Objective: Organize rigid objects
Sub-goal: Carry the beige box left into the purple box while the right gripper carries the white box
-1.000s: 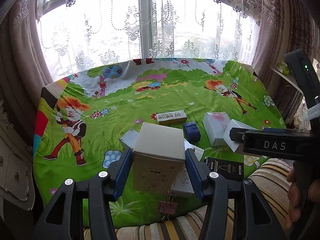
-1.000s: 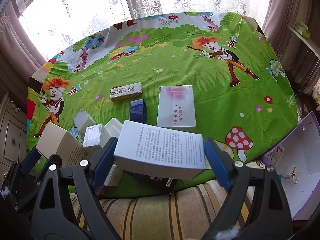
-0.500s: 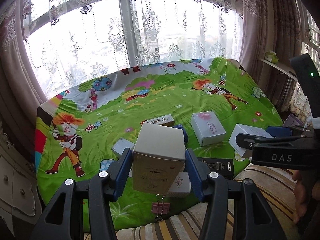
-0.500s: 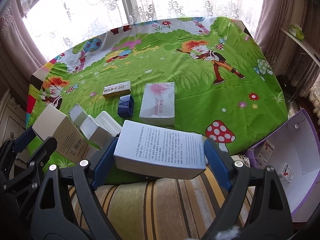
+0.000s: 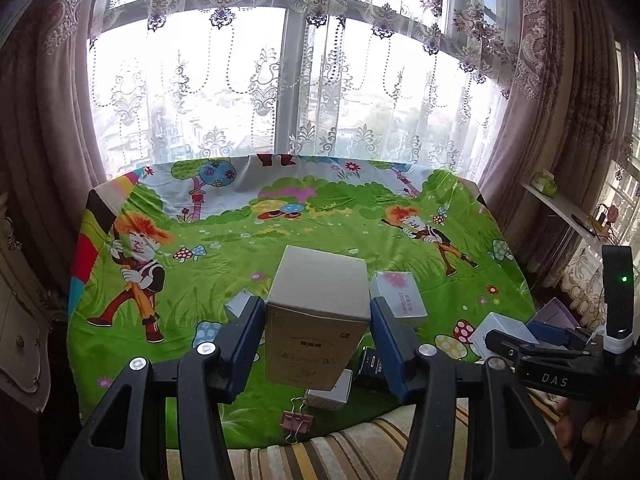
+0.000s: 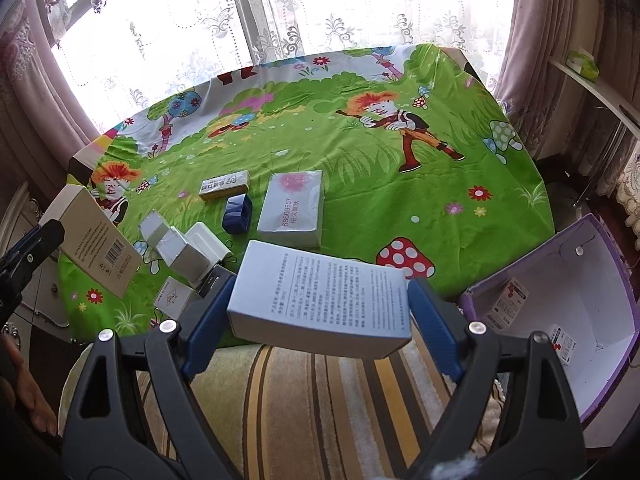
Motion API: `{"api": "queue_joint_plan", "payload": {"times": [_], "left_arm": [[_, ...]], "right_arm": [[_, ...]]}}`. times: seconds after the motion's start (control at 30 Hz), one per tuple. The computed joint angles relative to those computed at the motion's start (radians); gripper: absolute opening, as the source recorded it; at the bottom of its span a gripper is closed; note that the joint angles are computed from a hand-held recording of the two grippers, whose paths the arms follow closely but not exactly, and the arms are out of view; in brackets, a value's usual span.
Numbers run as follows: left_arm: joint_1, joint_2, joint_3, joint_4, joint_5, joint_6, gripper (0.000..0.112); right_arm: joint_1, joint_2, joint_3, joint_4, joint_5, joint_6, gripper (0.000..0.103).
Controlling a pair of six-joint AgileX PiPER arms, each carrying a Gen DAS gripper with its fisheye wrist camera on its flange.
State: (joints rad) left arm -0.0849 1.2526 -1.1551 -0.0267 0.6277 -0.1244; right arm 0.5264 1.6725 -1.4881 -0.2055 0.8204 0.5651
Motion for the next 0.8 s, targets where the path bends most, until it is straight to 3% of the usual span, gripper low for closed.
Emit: {"api": "queue_joint_plan", "payload": {"times": [0.33, 0.57, 0.8], "left_arm": [[0.0, -0.023, 0.021, -0.512, 0.014, 0.261, 0.054], [-0.118, 0.002, 0.058, -0.66, -0.013, 0.273, 0.054], [-0.216, 0.081, 0.095, -0.941, -0.005, 0.392, 0.054]], "right_arm": [[-0.049, -0.159, 0.163, -0.058, -0.026, -0.003, 0.088], [-0.12, -0.278, 0.28, -0.129, -0.029, 0.021, 0.088], [-0.258, -0.374, 0.369, -0.15, -0.028, 0.008, 0.088]]}}
